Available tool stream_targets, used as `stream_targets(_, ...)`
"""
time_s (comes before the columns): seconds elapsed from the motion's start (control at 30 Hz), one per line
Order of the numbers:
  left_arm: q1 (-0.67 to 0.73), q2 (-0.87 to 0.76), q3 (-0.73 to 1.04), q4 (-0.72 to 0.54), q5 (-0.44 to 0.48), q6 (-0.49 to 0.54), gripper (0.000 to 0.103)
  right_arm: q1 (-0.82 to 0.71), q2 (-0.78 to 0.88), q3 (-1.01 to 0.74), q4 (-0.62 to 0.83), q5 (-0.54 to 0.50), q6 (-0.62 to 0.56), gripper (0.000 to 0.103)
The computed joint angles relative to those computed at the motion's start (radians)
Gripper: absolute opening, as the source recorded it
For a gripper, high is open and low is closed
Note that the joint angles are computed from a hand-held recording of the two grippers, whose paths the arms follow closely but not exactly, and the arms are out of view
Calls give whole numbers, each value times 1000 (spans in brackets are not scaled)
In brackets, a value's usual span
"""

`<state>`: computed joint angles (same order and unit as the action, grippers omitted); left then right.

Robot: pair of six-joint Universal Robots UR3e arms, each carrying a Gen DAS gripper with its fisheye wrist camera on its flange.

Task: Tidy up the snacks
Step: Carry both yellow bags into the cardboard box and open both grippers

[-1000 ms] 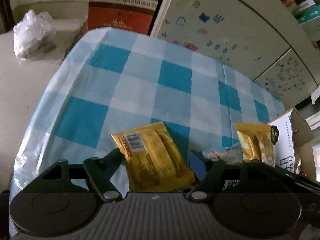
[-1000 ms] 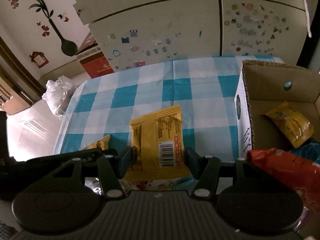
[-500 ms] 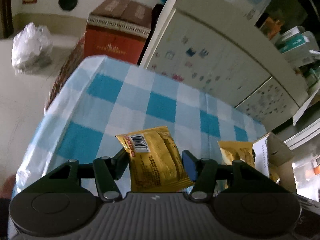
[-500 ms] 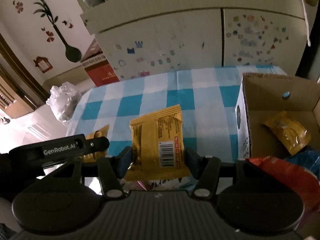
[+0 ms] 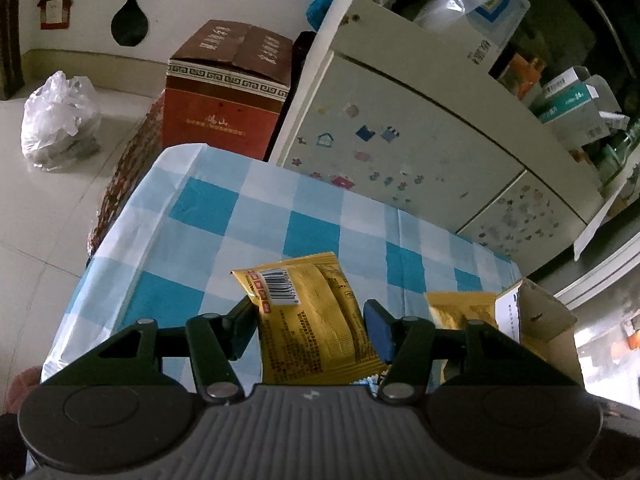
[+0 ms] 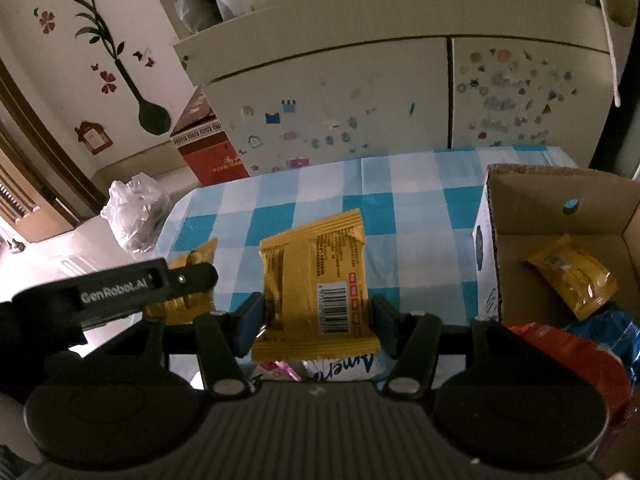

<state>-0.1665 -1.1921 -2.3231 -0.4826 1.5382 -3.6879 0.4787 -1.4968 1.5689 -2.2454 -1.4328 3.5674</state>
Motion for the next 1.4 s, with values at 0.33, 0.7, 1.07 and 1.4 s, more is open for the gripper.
stream_targets(0.33, 40, 37, -4, -26, -13, -4, 63, -14, -99, 41, 46, -57, -7, 59)
stream_targets(0.7, -84, -56, 65, 62, -7, 7, 63, -206, -357, 163, 124, -70, -36, 59)
stream_targets(1.07, -240, -139, 142, 102, 15, 30, 63, -378, -443, 220, 142, 12, -105, 59)
stream_targets(1.4, -428, -354, 337, 140, 43, -59, 63, -576, -561, 265, 193, 94, -150, 59)
